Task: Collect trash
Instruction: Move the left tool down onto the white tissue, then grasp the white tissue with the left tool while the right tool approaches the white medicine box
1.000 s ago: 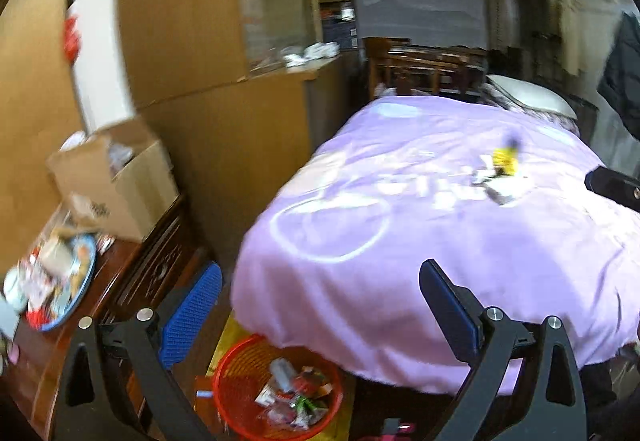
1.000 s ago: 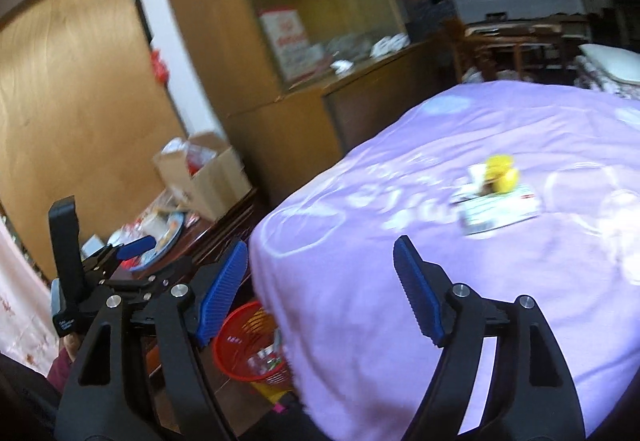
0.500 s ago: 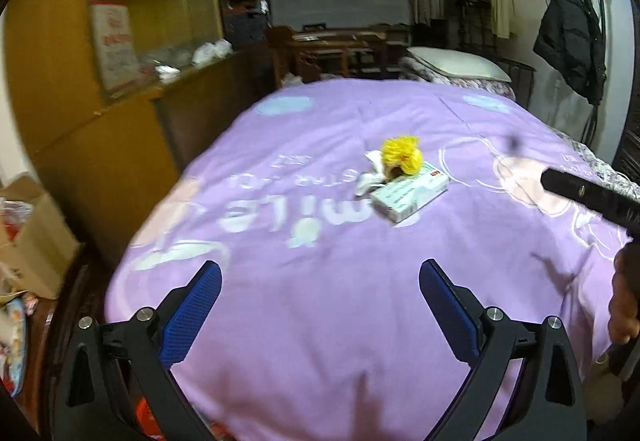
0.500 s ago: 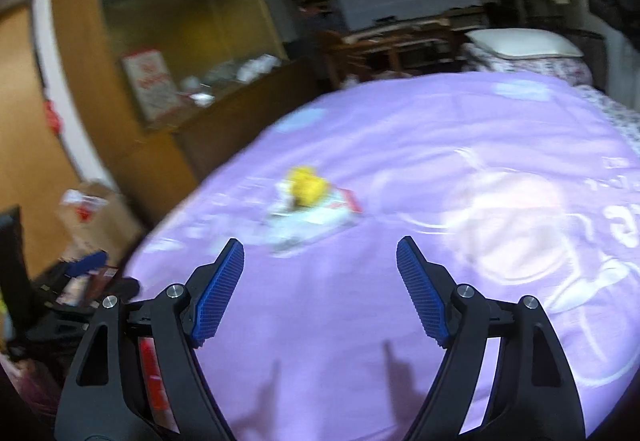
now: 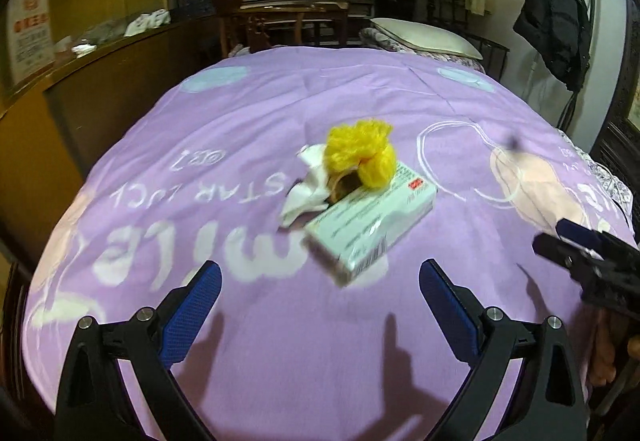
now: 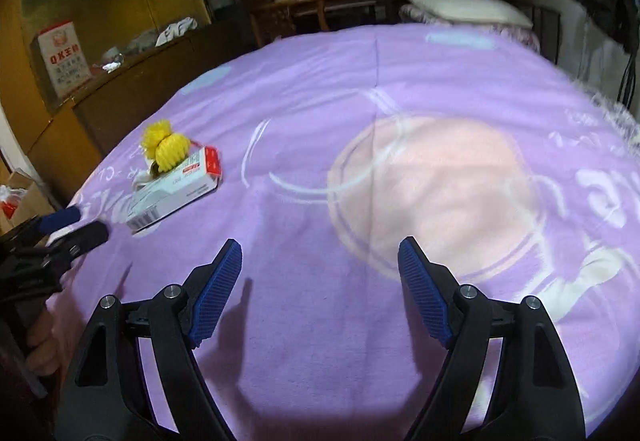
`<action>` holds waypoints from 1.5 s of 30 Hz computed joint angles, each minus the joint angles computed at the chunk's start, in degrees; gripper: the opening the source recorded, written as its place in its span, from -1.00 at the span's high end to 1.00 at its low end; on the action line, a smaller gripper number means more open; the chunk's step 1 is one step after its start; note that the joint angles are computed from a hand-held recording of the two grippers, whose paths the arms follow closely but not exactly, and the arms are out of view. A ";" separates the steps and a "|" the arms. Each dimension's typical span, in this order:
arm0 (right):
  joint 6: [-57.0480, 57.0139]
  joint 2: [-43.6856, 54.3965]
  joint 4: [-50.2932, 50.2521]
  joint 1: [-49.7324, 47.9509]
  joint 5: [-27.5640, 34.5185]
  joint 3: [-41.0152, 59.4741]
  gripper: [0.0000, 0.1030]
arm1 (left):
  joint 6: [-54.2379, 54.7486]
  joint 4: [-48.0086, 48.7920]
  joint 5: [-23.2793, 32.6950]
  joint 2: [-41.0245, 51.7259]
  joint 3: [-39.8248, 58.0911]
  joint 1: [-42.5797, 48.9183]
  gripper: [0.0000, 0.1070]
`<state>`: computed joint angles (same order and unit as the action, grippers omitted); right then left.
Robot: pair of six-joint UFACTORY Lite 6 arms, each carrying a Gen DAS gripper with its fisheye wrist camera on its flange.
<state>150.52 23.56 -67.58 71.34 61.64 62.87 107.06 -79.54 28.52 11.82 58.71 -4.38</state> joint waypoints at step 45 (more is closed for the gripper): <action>19.48 -5.89 -10.01 3.98 3.73 -11.39 -0.54 | -31.81 21.56 -3.71 27.03 36.08 3.70 -0.82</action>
